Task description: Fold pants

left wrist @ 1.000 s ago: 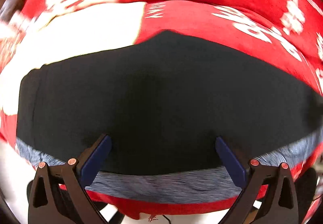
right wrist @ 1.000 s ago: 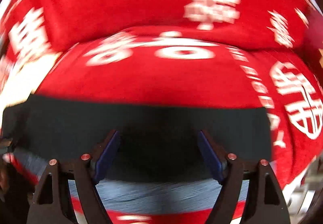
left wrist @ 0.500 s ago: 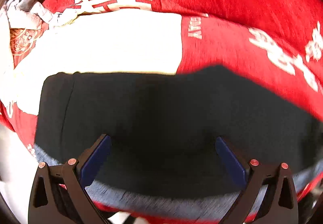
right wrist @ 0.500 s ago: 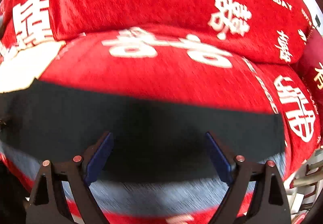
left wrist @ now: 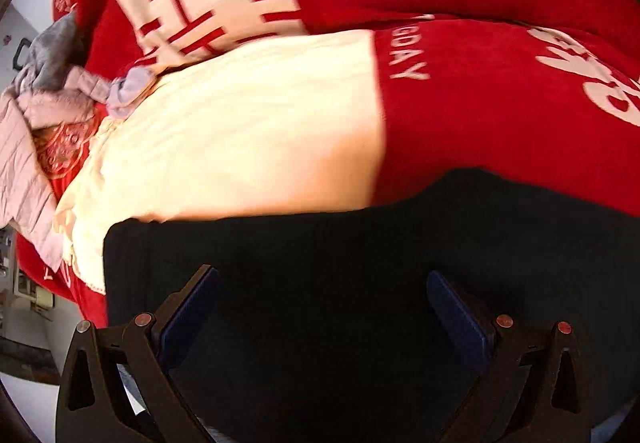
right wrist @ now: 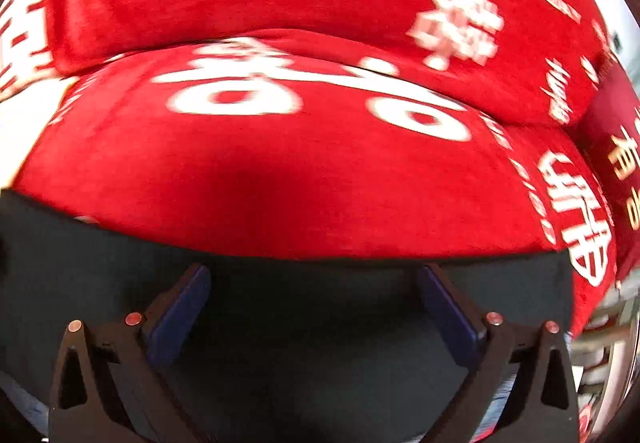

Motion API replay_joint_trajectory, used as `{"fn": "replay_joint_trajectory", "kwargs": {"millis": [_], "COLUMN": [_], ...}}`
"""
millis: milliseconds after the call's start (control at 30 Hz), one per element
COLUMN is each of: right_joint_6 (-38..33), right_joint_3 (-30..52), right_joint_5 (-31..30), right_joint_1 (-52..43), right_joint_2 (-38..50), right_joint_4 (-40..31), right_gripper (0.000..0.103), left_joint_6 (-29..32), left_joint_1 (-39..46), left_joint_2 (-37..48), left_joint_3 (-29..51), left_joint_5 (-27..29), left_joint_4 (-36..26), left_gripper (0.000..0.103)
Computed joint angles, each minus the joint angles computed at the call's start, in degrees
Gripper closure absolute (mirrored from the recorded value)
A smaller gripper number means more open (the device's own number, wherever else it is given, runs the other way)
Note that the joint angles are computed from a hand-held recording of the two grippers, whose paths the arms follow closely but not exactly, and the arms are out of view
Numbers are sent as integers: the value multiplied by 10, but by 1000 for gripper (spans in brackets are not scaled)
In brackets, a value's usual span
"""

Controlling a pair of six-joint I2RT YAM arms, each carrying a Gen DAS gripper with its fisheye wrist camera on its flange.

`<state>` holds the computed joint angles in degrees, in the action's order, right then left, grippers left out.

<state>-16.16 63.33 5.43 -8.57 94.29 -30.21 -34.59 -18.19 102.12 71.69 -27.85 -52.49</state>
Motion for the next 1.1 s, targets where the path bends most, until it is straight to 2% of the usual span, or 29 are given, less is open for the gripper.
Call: {"fn": "replay_joint_trajectory", "kwargs": {"millis": [133,200,233,300,400,467,500,567,633,733,833,933,1000,1033,1100], "right_joint_6": [-30,-42,-45,-48,-32,-24,-44,-69,-81,-43,25,38,27,23,5], "right_joint_3": [32,56,70,94,132,119,79,8,-75,-158,-205,-247,-269,-271,-256], "right_joint_5": [-14,-23,-30,-32,-43,-25,-35,-69,-101,-118,-96,-44,-9,-7,-49], "right_joint_1": [-93,-136,-158,-191,-233,-235,-229,-210,-158,-18,138,235,237,214,124], "right_joint_2": [25,46,56,74,97,74,29,-52,-156,-265,-316,-336,-326,-316,-293], "right_joint_4": [-5,-10,-15,-22,-48,-57,-48,-44,-64,-112,-126,-106,-83,-78,-88], "right_gripper": [0,0,0,0,0,0,0,0,0,0,0,0,0,0,0], "left_joint_6": [30,62,69,91,119,119,104,70,17,-65,-102,-100,-98,-106,-115], "left_joint_1": [63,110,126,162,225,248,247,216,140,6,-72,-85,-70,-61,-47], "left_joint_2": [-56,-104,-100,-123,-182,-238,-281,-337,-369,-347,-279,-221,-240,-243,-255], "left_joint_3": [-81,-127,-132,-160,-210,-246,-270,-294,-313,-311,-295,-294,-311,-312,-315], "left_joint_5": [-11,23,9,2,27,31,34,59,84,88,83,70,84,82,70], "left_joint_4": [29,56,61,72,84,72,59,29,13,28,54,63,76,63,35], "left_gripper": [0,0,0,0,0,0,0,0,0,0,0,0,0,0,0]}}
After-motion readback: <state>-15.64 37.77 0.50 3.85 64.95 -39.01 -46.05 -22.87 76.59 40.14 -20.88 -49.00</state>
